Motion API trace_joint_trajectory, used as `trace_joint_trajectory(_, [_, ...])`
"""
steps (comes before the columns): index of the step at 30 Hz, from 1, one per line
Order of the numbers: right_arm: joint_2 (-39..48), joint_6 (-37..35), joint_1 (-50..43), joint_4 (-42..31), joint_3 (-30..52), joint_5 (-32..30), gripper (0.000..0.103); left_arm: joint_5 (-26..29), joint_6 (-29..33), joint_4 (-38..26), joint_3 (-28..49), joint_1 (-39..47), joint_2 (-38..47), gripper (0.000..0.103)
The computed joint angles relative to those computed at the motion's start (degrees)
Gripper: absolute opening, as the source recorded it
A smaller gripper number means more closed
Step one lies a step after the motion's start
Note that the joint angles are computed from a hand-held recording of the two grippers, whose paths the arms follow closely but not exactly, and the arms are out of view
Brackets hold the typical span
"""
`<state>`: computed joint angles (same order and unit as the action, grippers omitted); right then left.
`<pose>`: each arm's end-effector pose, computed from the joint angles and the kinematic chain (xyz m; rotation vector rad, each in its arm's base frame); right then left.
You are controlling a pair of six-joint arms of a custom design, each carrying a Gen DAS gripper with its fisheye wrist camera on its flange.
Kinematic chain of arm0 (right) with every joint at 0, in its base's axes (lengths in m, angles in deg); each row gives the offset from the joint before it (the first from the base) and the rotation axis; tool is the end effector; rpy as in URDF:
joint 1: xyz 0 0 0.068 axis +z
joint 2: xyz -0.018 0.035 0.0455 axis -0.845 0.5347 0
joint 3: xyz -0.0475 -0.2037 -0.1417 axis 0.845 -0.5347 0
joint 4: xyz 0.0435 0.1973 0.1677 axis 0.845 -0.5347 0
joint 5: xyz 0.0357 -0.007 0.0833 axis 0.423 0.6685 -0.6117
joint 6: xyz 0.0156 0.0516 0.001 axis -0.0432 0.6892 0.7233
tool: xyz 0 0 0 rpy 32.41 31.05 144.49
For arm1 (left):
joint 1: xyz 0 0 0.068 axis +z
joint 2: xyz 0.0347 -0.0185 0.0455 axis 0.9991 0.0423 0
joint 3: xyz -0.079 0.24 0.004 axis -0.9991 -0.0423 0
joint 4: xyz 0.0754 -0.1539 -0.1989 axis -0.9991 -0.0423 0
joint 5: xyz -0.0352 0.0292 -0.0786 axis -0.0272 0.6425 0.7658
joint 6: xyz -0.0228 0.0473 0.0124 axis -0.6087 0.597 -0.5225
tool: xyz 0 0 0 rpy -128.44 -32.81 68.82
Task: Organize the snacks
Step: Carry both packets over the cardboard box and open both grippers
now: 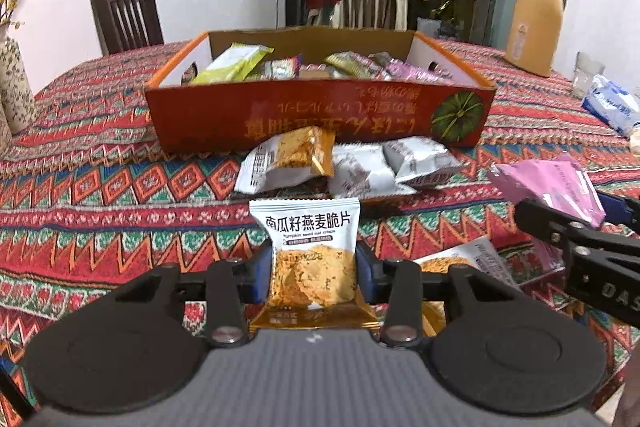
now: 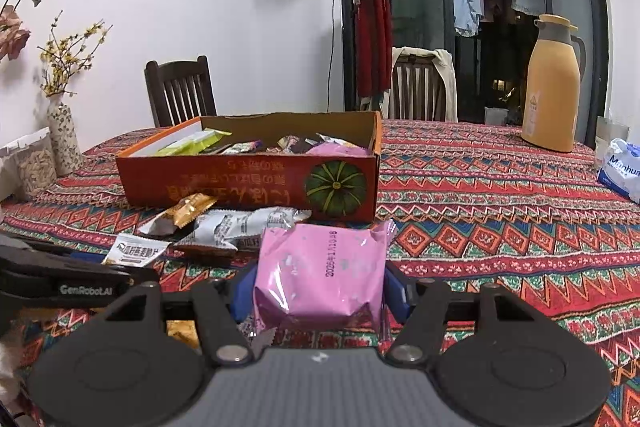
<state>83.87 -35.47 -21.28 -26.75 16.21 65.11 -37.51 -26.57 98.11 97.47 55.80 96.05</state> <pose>0.1428 0.0760 0.1153 0.2999 2.0800 -0.1082 0.2512 -0.1543 0.0887 0.5701 2.2193 -0.2726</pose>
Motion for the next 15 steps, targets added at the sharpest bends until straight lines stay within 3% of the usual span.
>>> trace_joint_trajectory(7, [1.7,-4.0,-2.3,3.7,1.7,-0.2,0.063,1.1,0.8,1.2,-1.6,0.6,-5.3,0.042])
trace_joint_trajectory(15, [5.9,-11.0,-7.2,10.9,5.2,-2.0,0.063,2.6,1.2,1.5,3.5,2.2,-5.0,0.042])
